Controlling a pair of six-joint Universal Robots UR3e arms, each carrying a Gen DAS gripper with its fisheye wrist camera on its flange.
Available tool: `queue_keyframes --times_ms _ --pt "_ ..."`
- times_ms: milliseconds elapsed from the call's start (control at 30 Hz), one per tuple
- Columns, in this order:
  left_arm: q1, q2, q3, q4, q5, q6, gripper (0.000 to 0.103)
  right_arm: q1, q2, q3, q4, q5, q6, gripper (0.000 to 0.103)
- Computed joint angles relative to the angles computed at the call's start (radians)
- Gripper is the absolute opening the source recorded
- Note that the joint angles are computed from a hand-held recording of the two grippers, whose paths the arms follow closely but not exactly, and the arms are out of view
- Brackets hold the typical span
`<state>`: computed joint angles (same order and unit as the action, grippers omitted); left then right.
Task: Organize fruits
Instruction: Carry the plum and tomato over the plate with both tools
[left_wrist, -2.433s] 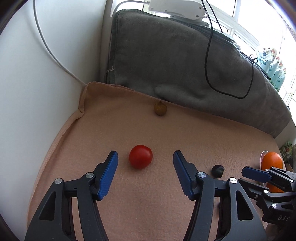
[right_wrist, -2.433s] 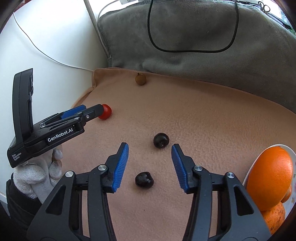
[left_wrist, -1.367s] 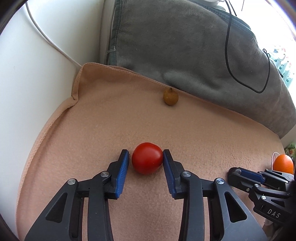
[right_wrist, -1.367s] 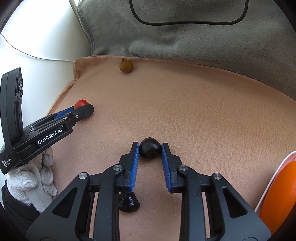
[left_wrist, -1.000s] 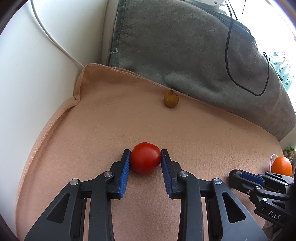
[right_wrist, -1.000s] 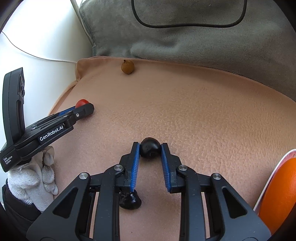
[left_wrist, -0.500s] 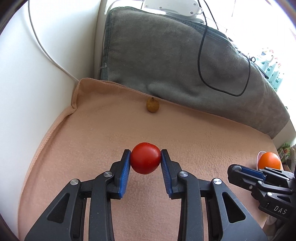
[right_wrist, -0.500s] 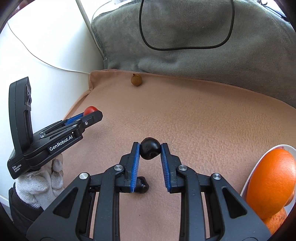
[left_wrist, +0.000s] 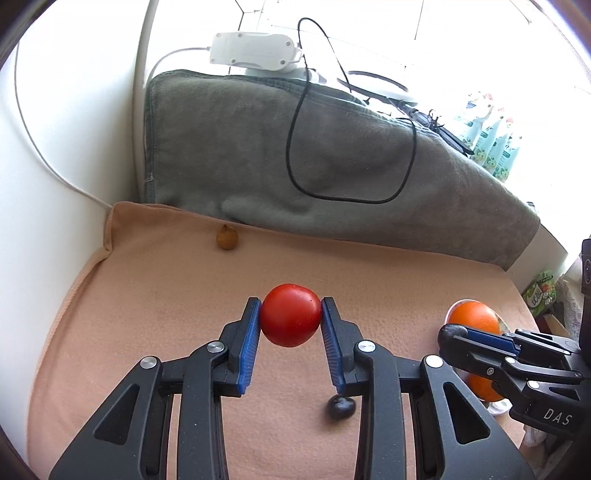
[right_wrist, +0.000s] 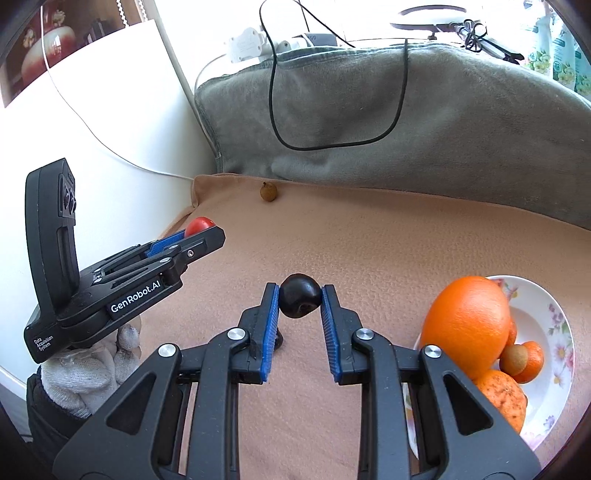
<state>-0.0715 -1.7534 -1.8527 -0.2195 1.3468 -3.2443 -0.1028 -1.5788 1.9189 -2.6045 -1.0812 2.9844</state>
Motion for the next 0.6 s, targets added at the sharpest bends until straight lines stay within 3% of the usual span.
queue_keyframes --times_ms 267,600 --pt "-0.11 -0.019 0.071 -0.005 0.022 -0.016 0.031 -0.164 -0.201 0.12 0.079 0.099 -0.086 0.024" --pt "-0.239 -0.1 0.201 -0.036 0.041 -0.031 0.031 -0.448 -0.496 0.22 0.355 0.239 -0.293 0.024"
